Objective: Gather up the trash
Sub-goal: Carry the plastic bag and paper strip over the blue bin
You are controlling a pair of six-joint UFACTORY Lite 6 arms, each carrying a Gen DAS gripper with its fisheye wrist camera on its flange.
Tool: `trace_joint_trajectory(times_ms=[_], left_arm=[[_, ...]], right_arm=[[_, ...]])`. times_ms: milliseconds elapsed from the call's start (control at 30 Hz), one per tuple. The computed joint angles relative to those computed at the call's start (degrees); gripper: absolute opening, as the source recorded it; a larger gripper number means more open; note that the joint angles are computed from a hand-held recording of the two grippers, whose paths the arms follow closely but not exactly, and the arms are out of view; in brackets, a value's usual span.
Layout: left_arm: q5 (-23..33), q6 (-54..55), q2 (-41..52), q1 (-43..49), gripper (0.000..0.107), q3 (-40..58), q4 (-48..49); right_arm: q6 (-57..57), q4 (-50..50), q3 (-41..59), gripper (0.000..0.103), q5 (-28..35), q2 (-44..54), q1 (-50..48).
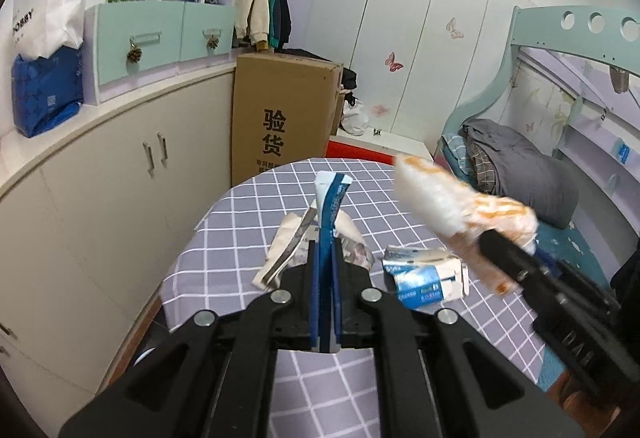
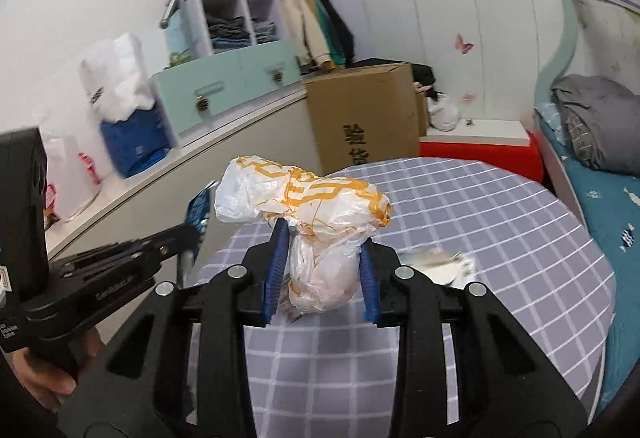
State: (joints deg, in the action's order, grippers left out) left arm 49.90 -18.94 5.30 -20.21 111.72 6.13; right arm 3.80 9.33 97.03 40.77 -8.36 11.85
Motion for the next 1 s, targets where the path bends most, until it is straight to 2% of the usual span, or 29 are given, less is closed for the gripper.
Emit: trace_joint_trajectory(times_ms=[67, 267, 433, 600, 833, 1000], left_arm=[[-0.33, -0.58, -4.12, -0.03, 0.005, -4.22, 1.07], [-1.27, -0.72, -16.91, 2.25, 0.005, -17.38, 2.76], [-1.6, 6.33, -26.01, 11.41, 0.005, -26.57, -3.71], [-0.44, 22.15, -32.34, 27.66, 0.005, -34.32, -17.69], [2.3, 41.92, -33.09, 47.7, 0.005, -41.97, -33.75], [2.54, 50.79, -31.03, 56.66, 0.005, -46.81, -38.97]], right_arm=[[2.77, -1.94, -2.67, 0.032, -0.36, -2.56, 3.04], [18.69, -17.18, -7.07, 0.033, -1.18, -6.24, 17.96], [31.79, -30.89, -8.1, 0.033, -0.6, -4.96, 30.89], [40.69, -39.27, -8.89, 0.033, -0.73, -1.85, 40.0], [47.06, -43.67, -6.89, 0.033, -2.07, 6.89, 46.79], [49.33, -44.77, -5.67, 0.033, -3.46, 12.81, 49.28]])
